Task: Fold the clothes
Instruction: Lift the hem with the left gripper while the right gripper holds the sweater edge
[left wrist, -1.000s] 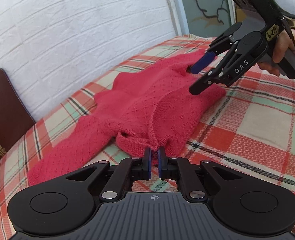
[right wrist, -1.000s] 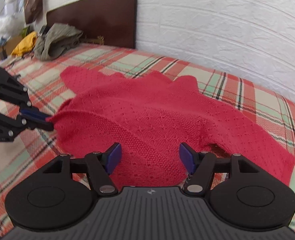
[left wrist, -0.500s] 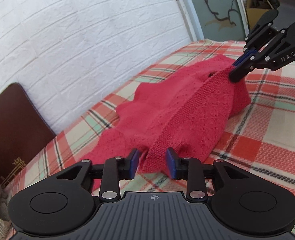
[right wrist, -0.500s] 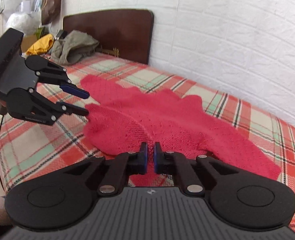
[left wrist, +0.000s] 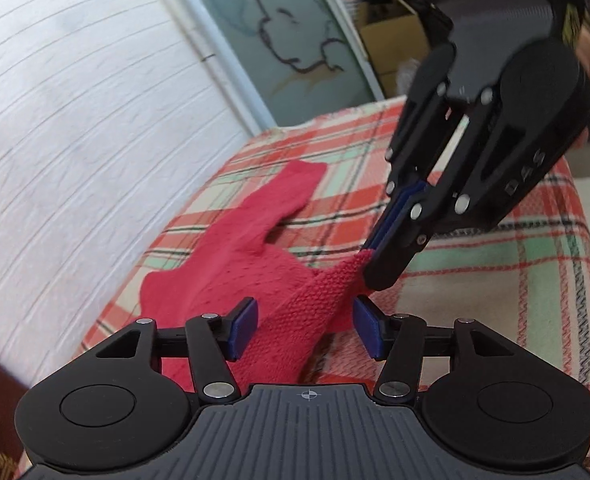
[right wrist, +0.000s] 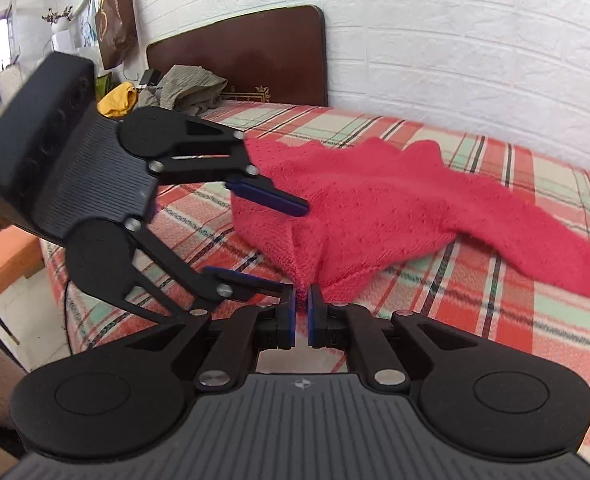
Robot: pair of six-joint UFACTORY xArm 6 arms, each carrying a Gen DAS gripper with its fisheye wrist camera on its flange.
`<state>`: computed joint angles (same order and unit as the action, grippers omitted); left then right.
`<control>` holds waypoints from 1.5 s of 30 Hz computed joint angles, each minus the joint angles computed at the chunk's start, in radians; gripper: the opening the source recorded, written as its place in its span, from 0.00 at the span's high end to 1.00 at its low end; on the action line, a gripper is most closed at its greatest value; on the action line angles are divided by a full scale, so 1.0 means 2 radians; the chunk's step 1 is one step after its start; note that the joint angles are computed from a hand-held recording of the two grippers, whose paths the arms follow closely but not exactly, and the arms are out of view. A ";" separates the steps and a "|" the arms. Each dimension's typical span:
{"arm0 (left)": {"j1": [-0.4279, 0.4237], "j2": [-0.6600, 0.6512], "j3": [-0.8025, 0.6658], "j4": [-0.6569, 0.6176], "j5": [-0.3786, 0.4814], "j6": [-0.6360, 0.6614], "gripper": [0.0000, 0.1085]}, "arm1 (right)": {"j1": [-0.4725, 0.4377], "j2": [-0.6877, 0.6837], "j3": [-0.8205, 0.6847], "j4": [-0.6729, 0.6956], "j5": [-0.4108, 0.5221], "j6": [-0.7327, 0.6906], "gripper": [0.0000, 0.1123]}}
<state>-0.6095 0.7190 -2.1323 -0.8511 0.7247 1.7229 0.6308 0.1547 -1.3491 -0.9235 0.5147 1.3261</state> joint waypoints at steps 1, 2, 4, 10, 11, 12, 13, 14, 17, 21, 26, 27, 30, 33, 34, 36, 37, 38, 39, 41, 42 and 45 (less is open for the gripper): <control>-0.001 0.006 -0.008 0.006 0.003 -0.005 0.36 | -0.001 -0.005 0.007 0.003 -0.007 0.003 0.95; 0.000 0.013 -0.018 0.013 0.008 -0.014 0.36 | -0.002 -0.010 0.012 0.003 -0.011 0.006 0.95; 0.001 0.028 -0.040 0.027 0.017 -0.033 0.37 | -0.005 -0.018 0.023 0.005 -0.028 0.011 1.00; 0.006 0.043 -0.064 0.055 0.025 -0.100 0.98 | -0.009 -0.023 0.022 -0.028 -0.024 0.069 0.99; 0.006 0.028 -0.040 0.041 0.015 -0.085 0.98 | -0.012 -0.022 0.021 -0.041 -0.020 0.097 0.98; 0.005 0.012 -0.016 0.026 0.005 -0.069 0.98 | -0.015 -0.022 0.019 -0.054 -0.015 0.124 0.98; 0.004 -0.003 0.006 0.012 -0.004 -0.053 0.98 | -0.018 -0.018 0.014 -0.053 -0.003 0.139 0.95; 0.004 -0.017 0.027 -0.003 -0.012 -0.038 0.98 | -0.020 -0.014 0.007 -0.052 0.011 0.153 0.93; 0.002 -0.036 0.057 -0.024 -0.032 -0.027 0.97 | -0.036 0.000 -0.007 -0.041 0.028 0.189 0.93; 0.002 -0.033 0.054 -0.025 -0.036 -0.042 0.97 | -0.057 0.017 -0.014 0.018 0.025 0.184 0.54; 0.004 -0.052 0.076 -0.050 -0.047 -0.023 0.97 | -0.084 0.031 -0.009 0.037 -0.054 0.222 0.53; 0.005 -0.053 0.077 -0.055 -0.047 -0.021 0.97 | -0.087 0.036 -0.012 0.041 -0.060 0.223 0.53; 0.009 -0.058 0.081 -0.067 -0.049 -0.017 0.98 | -0.098 0.046 -0.022 0.029 -0.083 0.246 0.94; 0.011 -0.064 0.091 -0.072 -0.064 -0.015 0.98 | -0.101 0.050 -0.040 -0.032 -0.078 0.302 0.96; 0.012 -0.065 0.093 -0.075 -0.070 -0.017 0.98 | -0.102 0.048 -0.045 -0.069 -0.075 0.336 0.96; 0.014 -0.065 0.094 -0.083 -0.083 -0.024 0.99 | -0.101 0.045 -0.056 -0.134 -0.062 0.395 0.97; 0.014 -0.064 0.093 -0.088 -0.091 -0.028 0.99 | -0.100 0.046 -0.062 -0.152 -0.056 0.413 0.97; 0.015 -0.063 0.091 -0.092 -0.098 -0.032 0.99 | -0.100 0.048 -0.068 -0.162 -0.050 0.424 0.97; 0.015 -0.062 0.090 -0.098 -0.107 -0.036 0.99 | -0.100 0.053 -0.074 -0.166 -0.043 0.428 0.97; 0.016 -0.059 0.087 -0.103 -0.126 -0.047 0.99 | -0.099 0.063 -0.083 -0.164 -0.029 0.433 0.97; 0.016 -0.055 0.084 -0.099 -0.135 -0.058 0.99 | -0.100 0.070 -0.086 -0.156 -0.030 0.435 0.97; 0.016 -0.031 0.064 -0.035 -0.148 -0.129 0.99 | -0.111 0.098 -0.097 -0.086 -0.043 0.392 0.96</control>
<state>-0.5770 0.6561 -2.0046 -0.9204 0.4293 1.4652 0.4092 0.3512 -1.5425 -1.0949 0.4278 2.1097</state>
